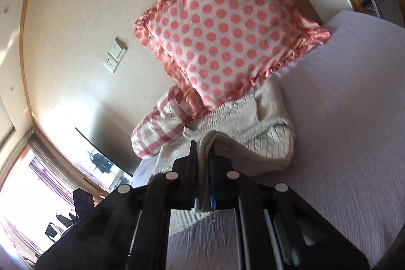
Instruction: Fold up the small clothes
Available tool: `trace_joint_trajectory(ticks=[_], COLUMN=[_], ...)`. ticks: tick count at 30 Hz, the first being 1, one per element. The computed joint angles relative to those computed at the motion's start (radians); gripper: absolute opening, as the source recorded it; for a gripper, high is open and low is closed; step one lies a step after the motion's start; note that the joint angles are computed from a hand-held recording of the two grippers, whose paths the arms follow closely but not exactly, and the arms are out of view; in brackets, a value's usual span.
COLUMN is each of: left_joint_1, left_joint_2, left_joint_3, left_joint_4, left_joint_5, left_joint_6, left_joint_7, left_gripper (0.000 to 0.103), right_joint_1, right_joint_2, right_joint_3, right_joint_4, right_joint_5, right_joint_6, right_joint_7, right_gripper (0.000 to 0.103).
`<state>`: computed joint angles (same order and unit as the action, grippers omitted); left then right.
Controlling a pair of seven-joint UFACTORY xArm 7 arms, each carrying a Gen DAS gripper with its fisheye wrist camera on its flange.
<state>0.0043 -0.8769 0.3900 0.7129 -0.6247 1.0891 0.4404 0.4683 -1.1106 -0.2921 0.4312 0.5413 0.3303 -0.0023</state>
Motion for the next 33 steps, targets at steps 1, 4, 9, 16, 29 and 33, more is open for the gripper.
trace_joint_trajectory(ticks=[1,4,9,16,29,33], left_joint_1=[-0.025,-0.067,-0.05,0.033,0.187,0.179], left_joint_2=[0.08,0.33,0.722,0.916,0.713,0.714], left_joint_3=[-0.012,-0.057,-0.132,-0.22,-0.195,-0.212], left_joint_4=[0.048,0.201,0.473,0.618,0.454,0.421], left_joint_5=[-0.015,-0.044,-0.06,-0.089,-0.226,-0.191], left_joint_6=[-0.056,-0.202,-0.263,-0.242,-0.024,-0.011], left_joint_7=[0.004,0.009,-0.074,-0.116,0.082,0.041], left_gripper=[0.01,0.01,0.009,0.012,0.058,0.06], right_joint_1=[0.062,0.239,0.435,0.356,0.233,0.119], right_joint_2=[0.089,0.35,0.771,1.092,0.795,0.851], right_joint_3=[-0.045,-0.199,-0.444,-0.497,-0.227,-0.086], right_joint_4=[0.051,0.223,0.492,0.672,0.487,0.48], right_joint_5=[0.013,0.071,0.256,0.494,0.401,0.222], right_joint_6=[-0.057,-0.148,-0.118,0.126,0.051,0.072], right_joint_7=[-0.032,-0.095,-0.139,-0.104,-0.387,-0.245], right_gripper=[0.008,0.008,0.008,0.009,0.074,0.074])
